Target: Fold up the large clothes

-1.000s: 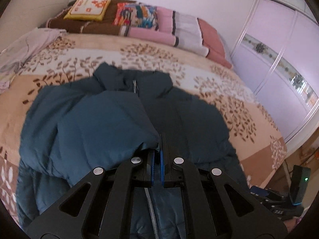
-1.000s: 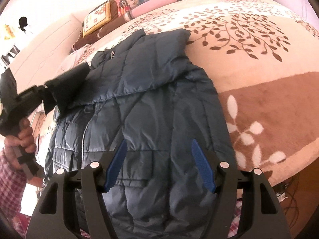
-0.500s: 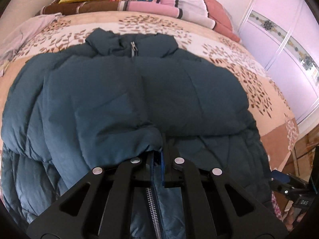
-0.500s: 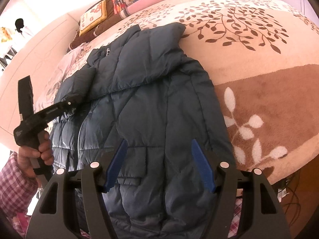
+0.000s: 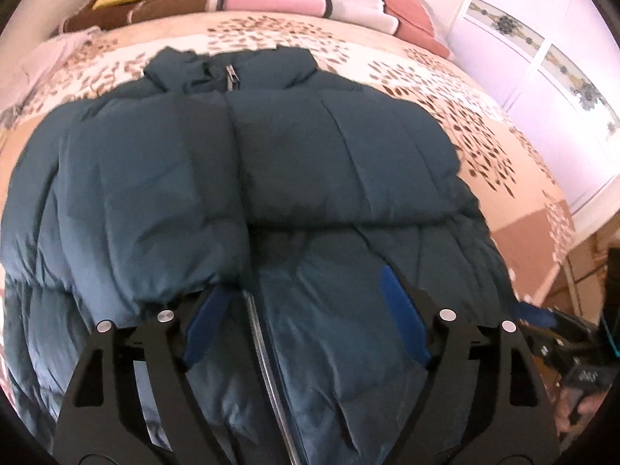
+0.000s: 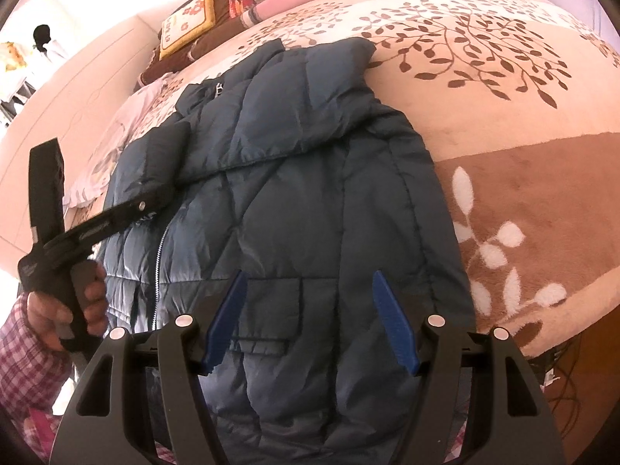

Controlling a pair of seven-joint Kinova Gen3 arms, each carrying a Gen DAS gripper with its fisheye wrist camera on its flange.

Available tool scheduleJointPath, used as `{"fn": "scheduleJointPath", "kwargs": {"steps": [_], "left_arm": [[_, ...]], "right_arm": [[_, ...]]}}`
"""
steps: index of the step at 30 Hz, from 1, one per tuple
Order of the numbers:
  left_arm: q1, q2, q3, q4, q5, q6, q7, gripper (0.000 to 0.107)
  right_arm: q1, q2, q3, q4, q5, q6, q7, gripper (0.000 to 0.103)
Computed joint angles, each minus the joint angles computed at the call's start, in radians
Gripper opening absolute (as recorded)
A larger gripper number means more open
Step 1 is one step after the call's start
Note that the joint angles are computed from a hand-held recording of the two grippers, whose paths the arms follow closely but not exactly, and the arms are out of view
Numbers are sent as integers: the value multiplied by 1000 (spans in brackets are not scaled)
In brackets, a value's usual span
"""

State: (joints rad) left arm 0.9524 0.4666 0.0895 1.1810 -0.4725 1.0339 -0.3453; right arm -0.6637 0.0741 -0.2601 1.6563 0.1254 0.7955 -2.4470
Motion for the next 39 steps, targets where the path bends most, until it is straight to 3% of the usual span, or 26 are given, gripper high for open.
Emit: {"fn": "scheduleJointPath", "kwargs": {"steps": [4, 7, 10, 12, 18, 21, 26, 30, 34, 36, 39], "left_arm": [[-17, -68, 16, 107, 46, -84, 52, 81], [-4, -124, 23, 193, 27, -127, 118, 81], [27, -175, 35, 257, -39, -114, 211, 81], [59, -203, 44, 287, -101, -56, 289, 81], [96, -276, 94, 366, -211, 92, 486, 81], [82, -320, 127, 426, -229, 98, 576, 81], [40, -377, 182, 514, -244, 78, 685, 81], [0, -403, 228, 558, -255, 65, 738, 81], [-37, -410, 275, 575, -266, 63, 763, 81], [-51, -413, 287, 579, -263, 62, 765, 81], [-71, -410, 293, 580, -248, 46, 752, 81]], "right_arm": [[-11, 15, -3, -29, 12, 7, 7, 67], [-27, 41, -6, -73, 21, 22, 30, 67], [-51, 79, -7, -134, 27, 38, 71, 67], [-70, 113, -7, -184, 29, 51, 104, 67], [-180, 286, 6, -459, 45, 165, 251, 67], [-280, 380, 43, -598, 100, 213, 340, 71], [-496, 551, 176, -830, 269, 320, 542, 71], [-560, 688, 228, -1015, 340, 440, 703, 70], [-521, 747, 248, -1133, 242, 508, 732, 28], [-484, 702, 240, -1088, 188, 468, 669, 21], [-421, 602, 222, -949, 111, 347, 547, 21]]}}
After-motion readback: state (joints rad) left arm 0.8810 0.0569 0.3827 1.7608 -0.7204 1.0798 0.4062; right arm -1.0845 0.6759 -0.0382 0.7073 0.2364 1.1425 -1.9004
